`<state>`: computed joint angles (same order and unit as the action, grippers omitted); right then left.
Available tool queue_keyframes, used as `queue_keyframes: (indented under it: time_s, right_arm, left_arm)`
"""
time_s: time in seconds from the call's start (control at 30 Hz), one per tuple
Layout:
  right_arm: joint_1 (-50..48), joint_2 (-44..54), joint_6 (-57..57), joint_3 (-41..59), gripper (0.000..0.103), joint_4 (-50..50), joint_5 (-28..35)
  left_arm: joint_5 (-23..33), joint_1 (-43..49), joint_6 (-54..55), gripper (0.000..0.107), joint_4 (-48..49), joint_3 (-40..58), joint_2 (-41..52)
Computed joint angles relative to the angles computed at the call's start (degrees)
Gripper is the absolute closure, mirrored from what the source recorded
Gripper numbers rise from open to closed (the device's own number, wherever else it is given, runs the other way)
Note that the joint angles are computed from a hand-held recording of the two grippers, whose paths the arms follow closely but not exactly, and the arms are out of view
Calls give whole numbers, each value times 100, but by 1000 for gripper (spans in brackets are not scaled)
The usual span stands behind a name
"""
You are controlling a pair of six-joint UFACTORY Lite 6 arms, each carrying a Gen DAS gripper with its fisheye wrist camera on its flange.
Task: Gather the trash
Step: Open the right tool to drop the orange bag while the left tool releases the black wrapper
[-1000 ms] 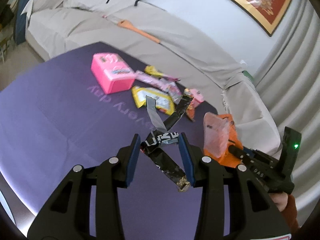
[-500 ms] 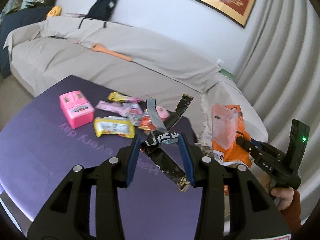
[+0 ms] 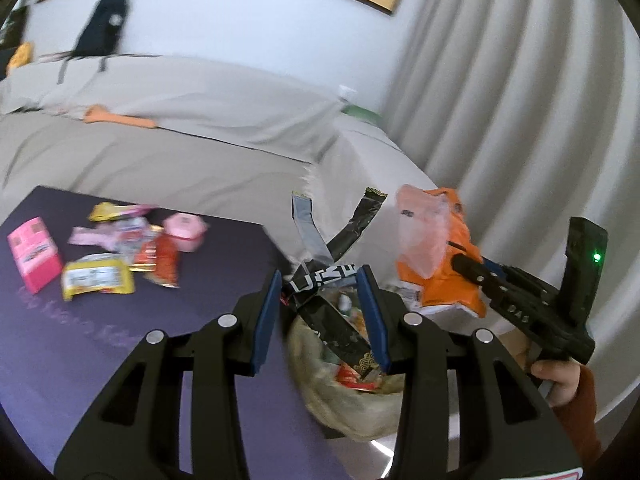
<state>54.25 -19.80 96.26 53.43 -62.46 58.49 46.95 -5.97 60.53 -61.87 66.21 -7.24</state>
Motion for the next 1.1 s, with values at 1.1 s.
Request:
queue_keyframes:
  time_s: [1.1]
  right_arm:
    - [-2114,1519,2295,-2287,55,-1317,-3899]
  left_arm:
    - [-1199,-1584,129,70,-153,106,1811]
